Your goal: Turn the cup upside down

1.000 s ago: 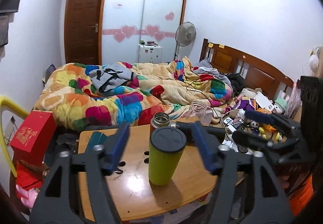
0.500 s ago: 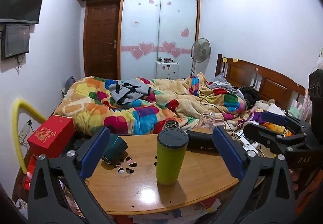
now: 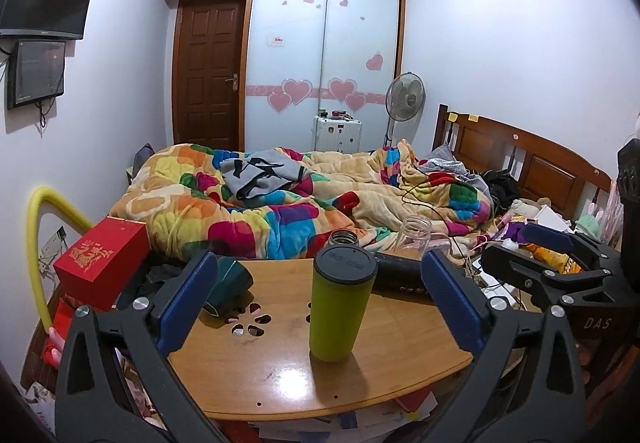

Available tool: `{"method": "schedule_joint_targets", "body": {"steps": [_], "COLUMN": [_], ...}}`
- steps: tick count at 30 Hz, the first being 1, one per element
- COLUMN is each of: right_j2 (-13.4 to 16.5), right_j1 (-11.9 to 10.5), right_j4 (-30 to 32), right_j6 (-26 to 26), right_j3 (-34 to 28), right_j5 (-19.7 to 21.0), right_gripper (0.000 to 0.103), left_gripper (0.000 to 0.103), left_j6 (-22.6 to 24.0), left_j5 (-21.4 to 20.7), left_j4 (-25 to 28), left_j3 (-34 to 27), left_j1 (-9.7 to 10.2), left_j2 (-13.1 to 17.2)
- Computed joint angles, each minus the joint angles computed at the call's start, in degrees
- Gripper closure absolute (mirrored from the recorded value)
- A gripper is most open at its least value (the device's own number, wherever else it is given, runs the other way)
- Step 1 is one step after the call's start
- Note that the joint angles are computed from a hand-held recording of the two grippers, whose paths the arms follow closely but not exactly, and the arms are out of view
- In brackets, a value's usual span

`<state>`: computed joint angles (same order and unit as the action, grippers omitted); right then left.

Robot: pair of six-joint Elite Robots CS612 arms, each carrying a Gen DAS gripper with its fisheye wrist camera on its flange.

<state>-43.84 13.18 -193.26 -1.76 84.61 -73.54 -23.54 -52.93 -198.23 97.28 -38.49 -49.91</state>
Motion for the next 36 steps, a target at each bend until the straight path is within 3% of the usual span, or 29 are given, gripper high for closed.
{"method": "schedule_joint_targets", "body": {"steps": [36], "right_j2": [0.4], "right_j1": [0.0], "right_j4": [0.4], "right_j6": [1.7], "right_j3": [-1.4], "right_j5": [0.3], "right_gripper": [0.000], "left_gripper": [0.000], "left_j6": [2.9], "left_j5": [0.5], "left_j4": [-2.7], "left_j3": [0.0], "left_j1": [-0.05], "left_j2": [0.2]}}
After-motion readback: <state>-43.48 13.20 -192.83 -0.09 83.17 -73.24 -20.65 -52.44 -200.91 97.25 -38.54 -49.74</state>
